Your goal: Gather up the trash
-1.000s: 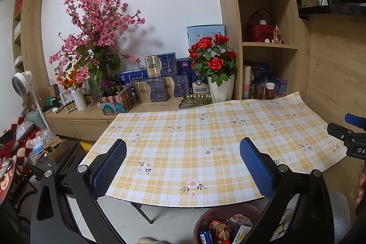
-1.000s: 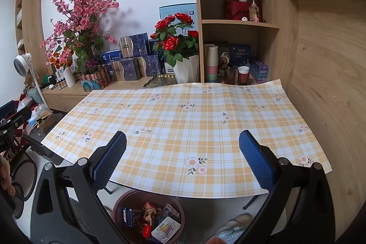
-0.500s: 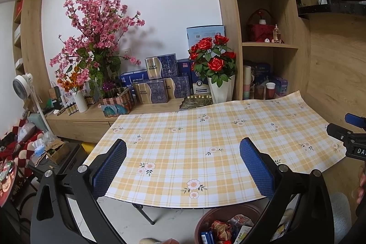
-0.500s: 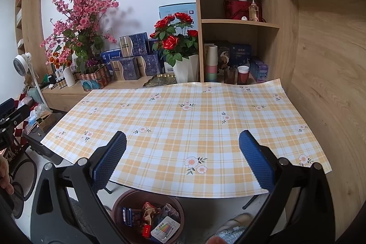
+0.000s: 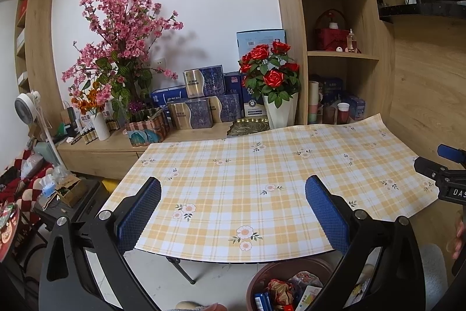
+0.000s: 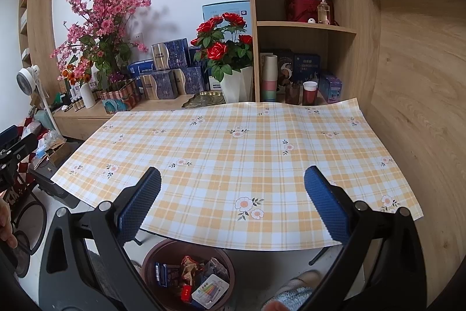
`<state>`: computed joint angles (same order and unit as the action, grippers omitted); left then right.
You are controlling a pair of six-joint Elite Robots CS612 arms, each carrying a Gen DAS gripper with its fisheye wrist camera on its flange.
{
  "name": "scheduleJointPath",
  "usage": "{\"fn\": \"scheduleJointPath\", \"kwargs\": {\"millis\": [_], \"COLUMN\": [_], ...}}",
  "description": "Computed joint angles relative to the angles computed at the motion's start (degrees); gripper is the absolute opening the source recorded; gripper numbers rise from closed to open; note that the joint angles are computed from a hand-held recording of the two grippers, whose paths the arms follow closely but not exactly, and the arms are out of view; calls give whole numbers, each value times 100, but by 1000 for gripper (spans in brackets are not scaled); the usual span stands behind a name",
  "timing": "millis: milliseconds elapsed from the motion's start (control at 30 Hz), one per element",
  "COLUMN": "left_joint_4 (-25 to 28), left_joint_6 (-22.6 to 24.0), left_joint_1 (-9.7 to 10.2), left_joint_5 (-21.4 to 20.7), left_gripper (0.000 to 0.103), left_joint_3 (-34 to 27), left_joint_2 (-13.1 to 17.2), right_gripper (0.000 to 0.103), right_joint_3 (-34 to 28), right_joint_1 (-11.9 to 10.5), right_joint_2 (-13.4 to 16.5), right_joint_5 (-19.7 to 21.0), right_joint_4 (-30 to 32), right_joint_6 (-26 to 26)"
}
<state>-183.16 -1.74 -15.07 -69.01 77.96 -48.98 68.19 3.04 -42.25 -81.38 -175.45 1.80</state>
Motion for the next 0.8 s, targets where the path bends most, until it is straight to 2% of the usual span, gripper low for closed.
{"fn": "scheduleJointPath", "kwargs": {"millis": [800], "left_joint_4": [43], "left_joint_6": [-5], "left_joint_1": [-16], "left_joint_5": [57], "left_gripper": [97], "left_joint_3": [-61], "left_joint_2": [49], "right_gripper": [97], "right_joint_3": [56], "right_joint_1": [3], "right_joint_2": [-52], "right_joint_5": [-40], "right_joint_4": [44], "right_joint_6": [48]}}
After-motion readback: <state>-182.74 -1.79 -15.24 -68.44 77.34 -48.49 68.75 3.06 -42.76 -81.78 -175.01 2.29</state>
